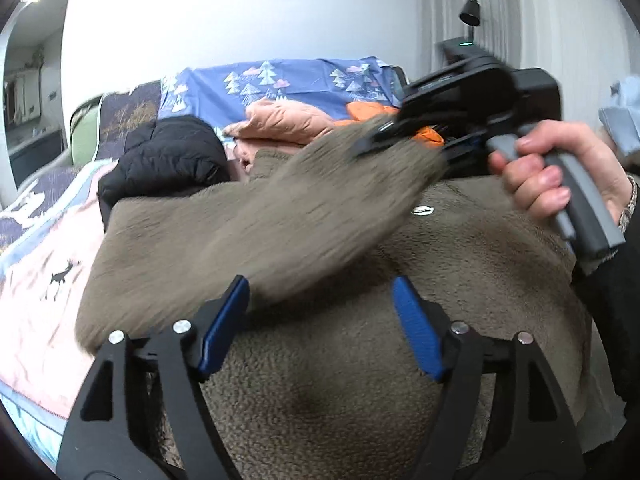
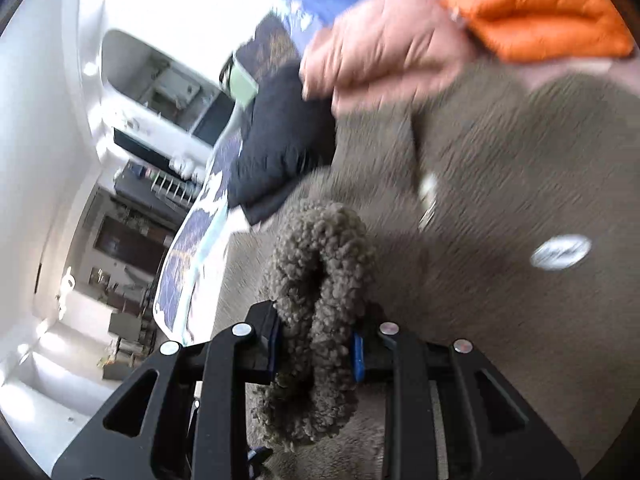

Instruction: Fold large clothes

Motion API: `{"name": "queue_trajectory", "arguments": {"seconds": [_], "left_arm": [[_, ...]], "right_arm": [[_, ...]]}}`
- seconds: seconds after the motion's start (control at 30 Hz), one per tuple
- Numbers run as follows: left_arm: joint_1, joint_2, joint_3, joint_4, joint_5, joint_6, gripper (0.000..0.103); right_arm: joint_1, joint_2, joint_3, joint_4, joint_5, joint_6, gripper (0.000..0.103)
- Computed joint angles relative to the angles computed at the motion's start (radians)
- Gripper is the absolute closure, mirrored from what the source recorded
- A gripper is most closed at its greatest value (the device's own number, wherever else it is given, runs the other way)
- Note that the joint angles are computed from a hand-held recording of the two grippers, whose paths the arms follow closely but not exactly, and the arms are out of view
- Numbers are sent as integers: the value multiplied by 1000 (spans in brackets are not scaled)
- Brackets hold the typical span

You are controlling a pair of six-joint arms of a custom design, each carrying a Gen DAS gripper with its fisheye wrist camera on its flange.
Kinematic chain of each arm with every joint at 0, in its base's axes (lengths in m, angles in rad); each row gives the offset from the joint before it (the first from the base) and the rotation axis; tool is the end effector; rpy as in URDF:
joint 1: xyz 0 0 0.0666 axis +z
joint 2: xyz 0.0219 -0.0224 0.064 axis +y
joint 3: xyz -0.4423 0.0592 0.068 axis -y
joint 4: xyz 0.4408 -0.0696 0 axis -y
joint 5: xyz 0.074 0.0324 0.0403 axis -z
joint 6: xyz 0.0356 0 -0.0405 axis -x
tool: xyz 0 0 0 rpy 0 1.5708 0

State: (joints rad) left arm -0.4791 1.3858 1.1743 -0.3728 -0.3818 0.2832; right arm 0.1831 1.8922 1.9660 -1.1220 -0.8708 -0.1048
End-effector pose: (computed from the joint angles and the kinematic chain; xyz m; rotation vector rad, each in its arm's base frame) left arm 0.4741 -0.2318 0.4261 -0.0117 2.1085 -0.0432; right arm 0.6971 0.1564 0.4772 -0.4060 2.4702 1.2389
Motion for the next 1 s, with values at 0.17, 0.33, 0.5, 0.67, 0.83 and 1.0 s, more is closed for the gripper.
{"name": "queue_trajectory", "arguments": {"seconds": [0.17, 0.33, 0.5, 0.67, 0.83, 1.0], "left_arm": [[28, -6, -6, -21, 20, 55, 27], [20, -14, -20, -39, 5, 110, 24], [46, 7, -7, -61, 16, 149, 22], [77, 32, 0, -95, 77, 207, 20], [75, 13, -9, -109, 102, 172, 20], [96, -38, -31, -43, 142, 211, 24]], "right_arm": [[-67, -11, 11, 116, 48, -77, 76], [-131, -3, 12, 222, 49, -170, 77], [-144, 4, -21, 223, 63, -140, 77], [-139, 16, -101, 195, 186, -60, 76], [-160, -24, -211, 247, 209, -37, 70], [-162, -75, -249, 273, 273, 7, 74]]}}
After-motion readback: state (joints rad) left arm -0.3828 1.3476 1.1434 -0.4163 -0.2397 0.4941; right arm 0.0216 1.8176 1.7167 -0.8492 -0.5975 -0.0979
